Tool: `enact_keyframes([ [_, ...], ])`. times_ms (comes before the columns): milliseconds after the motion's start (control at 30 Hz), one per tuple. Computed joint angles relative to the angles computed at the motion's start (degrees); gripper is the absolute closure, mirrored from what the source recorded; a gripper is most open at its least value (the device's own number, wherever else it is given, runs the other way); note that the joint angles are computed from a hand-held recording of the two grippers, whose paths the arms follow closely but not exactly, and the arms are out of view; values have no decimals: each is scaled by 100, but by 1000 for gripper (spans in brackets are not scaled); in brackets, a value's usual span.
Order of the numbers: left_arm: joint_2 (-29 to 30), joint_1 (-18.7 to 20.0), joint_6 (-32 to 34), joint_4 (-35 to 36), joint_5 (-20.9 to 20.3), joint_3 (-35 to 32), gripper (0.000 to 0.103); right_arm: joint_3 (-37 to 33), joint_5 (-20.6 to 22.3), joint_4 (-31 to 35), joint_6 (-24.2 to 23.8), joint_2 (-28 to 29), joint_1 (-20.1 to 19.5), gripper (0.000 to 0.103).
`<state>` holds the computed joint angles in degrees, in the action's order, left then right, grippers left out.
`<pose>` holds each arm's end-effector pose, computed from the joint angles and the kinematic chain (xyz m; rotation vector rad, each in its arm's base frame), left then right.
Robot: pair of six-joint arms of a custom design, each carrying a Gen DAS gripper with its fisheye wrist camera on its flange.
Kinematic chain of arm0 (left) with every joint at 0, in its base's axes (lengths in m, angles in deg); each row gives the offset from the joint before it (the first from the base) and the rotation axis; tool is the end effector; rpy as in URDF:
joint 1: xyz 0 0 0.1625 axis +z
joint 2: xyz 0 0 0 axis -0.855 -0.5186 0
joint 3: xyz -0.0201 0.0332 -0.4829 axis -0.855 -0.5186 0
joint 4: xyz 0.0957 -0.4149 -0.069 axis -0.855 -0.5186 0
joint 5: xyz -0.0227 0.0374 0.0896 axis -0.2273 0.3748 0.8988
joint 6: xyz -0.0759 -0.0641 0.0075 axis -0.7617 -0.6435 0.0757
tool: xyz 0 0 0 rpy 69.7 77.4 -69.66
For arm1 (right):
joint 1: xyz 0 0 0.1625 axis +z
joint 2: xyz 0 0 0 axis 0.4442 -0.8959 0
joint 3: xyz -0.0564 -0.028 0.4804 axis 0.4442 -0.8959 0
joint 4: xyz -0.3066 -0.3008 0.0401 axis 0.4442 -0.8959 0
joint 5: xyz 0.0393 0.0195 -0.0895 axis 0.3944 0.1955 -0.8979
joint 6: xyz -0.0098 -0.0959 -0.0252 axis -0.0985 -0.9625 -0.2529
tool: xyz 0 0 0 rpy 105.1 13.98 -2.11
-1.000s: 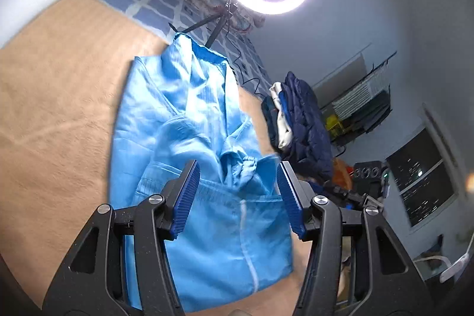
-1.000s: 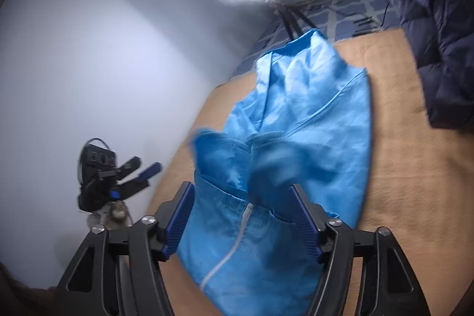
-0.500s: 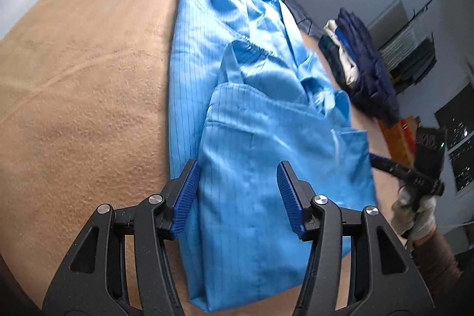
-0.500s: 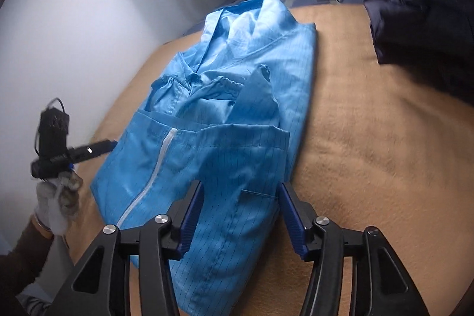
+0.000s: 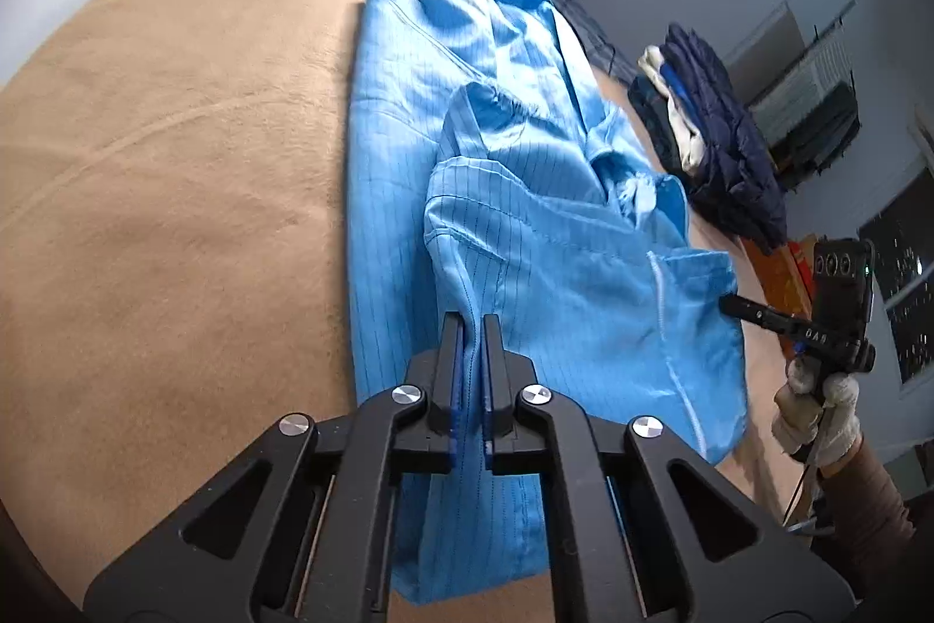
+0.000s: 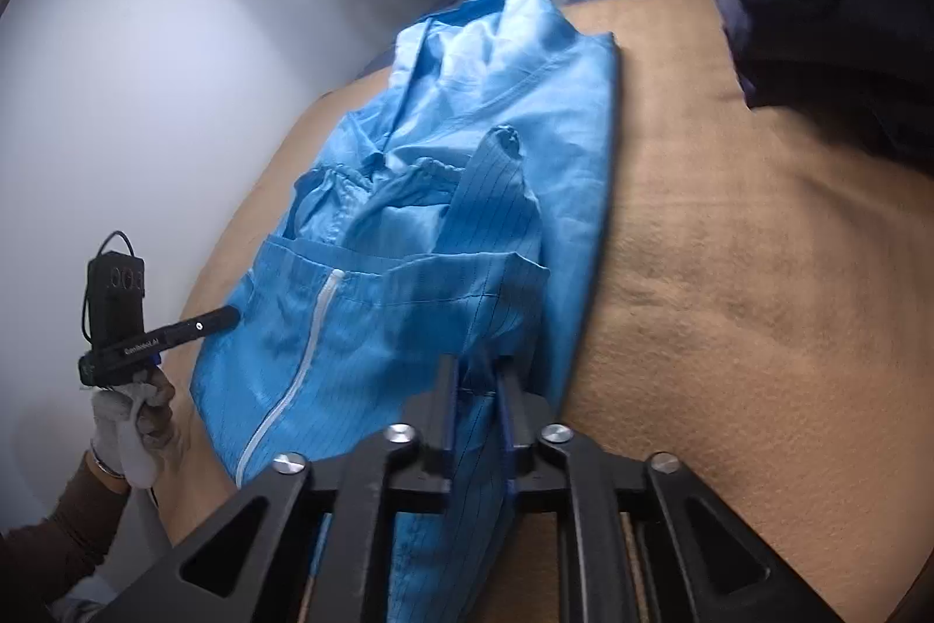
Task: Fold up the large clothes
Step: 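Open both grippers and release the folded hem onto the coat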
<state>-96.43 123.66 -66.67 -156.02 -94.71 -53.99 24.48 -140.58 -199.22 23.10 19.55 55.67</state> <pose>-0.2856 -0.9454 0.0360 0.8987 2.9270 -0.2962 0.0116 -0.6877 0.3275 -0.0061 -2.6332 0.8514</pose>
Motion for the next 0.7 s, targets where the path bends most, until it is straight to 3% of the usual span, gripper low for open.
enact_keyframes([
  [100,-480,-2,-137,-879,185,1052,101,-96,-163,-134,-356,142,137,98],
  [200,-384,6,-271,-765,428,987,101,-292,-743,-88,-451,371,234,99],
  [333,-356,-68,-220,-848,671,998,93,-358,-1316,-49,-483,556,280,99],
  [367,-379,-107,-147,-944,802,1050,90,-338,-1457,-133,-538,575,328,96],
  [433,-505,-200,132,-1529,972,1347,81,-240,-1785,-569,-743,598,484,78],
  [500,-519,-240,311,-1742,859,1384,75,-38,-1763,-1377,-1258,601,612,77],
  [567,-336,-286,403,-1453,807,1033,73,17,-1512,-1781,-1631,623,657,77],
  [700,119,-348,623,-1056,1119,345,73,-283,-1477,-1317,-1663,827,663,77],
])
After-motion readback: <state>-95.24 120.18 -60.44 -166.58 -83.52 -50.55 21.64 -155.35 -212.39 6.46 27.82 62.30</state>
